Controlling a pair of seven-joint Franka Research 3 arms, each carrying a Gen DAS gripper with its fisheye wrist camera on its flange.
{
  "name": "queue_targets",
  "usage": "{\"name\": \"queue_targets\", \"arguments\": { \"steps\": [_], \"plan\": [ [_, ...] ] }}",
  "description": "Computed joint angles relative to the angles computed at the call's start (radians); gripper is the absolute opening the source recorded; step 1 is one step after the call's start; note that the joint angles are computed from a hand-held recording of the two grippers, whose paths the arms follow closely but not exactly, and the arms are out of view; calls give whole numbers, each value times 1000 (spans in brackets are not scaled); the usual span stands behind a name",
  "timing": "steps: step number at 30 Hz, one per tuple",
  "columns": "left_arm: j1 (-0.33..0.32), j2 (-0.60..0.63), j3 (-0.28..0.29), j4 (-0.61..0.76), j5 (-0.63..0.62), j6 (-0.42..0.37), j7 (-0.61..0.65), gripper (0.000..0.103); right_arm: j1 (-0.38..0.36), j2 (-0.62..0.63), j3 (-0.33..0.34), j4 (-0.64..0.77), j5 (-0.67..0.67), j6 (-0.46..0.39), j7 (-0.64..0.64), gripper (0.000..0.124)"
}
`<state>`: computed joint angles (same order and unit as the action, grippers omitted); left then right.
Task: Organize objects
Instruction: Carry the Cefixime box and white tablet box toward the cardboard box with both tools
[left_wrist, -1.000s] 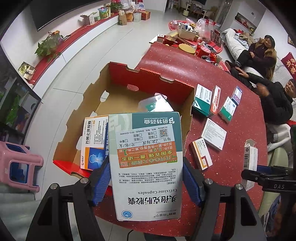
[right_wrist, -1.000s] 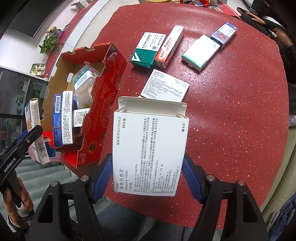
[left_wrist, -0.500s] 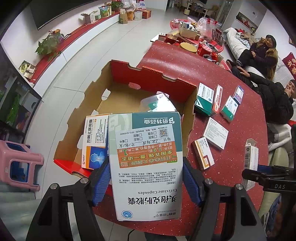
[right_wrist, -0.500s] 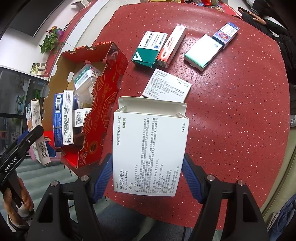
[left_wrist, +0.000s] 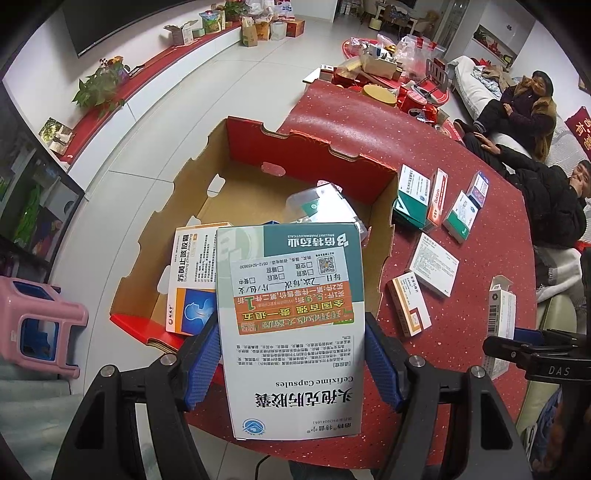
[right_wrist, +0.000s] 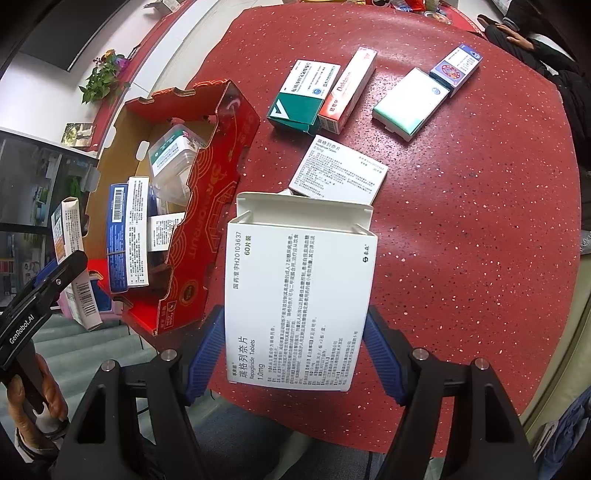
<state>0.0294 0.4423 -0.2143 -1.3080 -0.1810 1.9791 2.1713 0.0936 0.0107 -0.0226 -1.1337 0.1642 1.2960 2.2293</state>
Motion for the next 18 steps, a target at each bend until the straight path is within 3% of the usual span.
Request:
{"name": "queue_targets", "arguments": {
  "steps": [12,18],
  "plan": [
    [-2,13,5,13,20,-3,-14,76,4,22,0,23,2,-9,-21,73],
    [-2,49,11,68,32,-3,-43,76,4,84,-1,104,16,-23,-47,73]
  ]
}}
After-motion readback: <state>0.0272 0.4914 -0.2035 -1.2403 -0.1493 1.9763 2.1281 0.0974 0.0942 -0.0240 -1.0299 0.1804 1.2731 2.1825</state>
